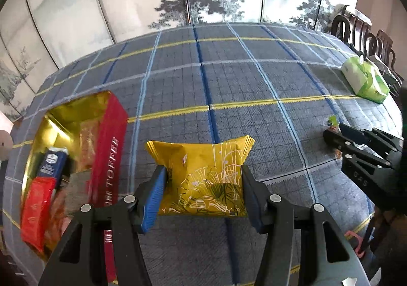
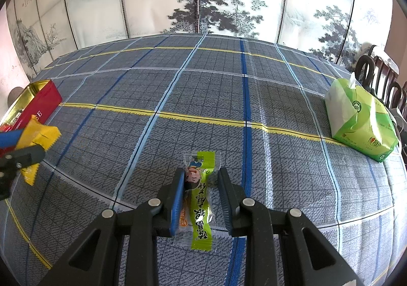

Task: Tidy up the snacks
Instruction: 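Carry the yellow packet into the gold tin and open the left tool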

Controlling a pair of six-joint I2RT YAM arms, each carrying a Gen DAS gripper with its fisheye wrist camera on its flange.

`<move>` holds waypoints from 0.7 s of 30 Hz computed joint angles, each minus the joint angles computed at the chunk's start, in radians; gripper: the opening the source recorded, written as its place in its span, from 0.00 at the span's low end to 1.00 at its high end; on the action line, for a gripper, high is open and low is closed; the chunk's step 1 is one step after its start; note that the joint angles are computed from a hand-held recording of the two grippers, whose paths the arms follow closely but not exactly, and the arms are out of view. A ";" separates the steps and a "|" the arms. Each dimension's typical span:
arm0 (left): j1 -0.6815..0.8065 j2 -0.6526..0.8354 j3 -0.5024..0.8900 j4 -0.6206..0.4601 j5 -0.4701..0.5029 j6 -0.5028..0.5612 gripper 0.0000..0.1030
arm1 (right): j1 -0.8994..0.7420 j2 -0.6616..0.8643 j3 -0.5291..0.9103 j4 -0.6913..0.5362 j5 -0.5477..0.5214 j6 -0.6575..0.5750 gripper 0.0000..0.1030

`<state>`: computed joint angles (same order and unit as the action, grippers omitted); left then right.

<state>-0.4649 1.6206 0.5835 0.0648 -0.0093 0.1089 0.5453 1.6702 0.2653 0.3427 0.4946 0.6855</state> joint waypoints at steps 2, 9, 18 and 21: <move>0.010 -0.034 -0.006 -0.014 0.005 0.012 0.51 | 0.000 0.001 0.000 0.001 0.001 -0.001 0.26; 0.107 -0.166 -0.011 -0.102 0.050 0.061 0.51 | -0.001 -0.006 -0.002 -0.006 0.003 -0.003 0.26; 0.348 -0.221 0.008 -0.152 0.108 0.180 0.51 | 0.000 -0.016 -0.004 -0.018 0.008 -0.006 0.26; 0.424 -0.183 0.030 -0.151 0.116 0.213 0.51 | 0.005 -0.018 -0.006 -0.023 0.012 -0.002 0.25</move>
<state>-0.0407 1.4372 0.6135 -0.0866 0.1063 0.3220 0.5498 1.6524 0.2596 0.3200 0.5062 0.6836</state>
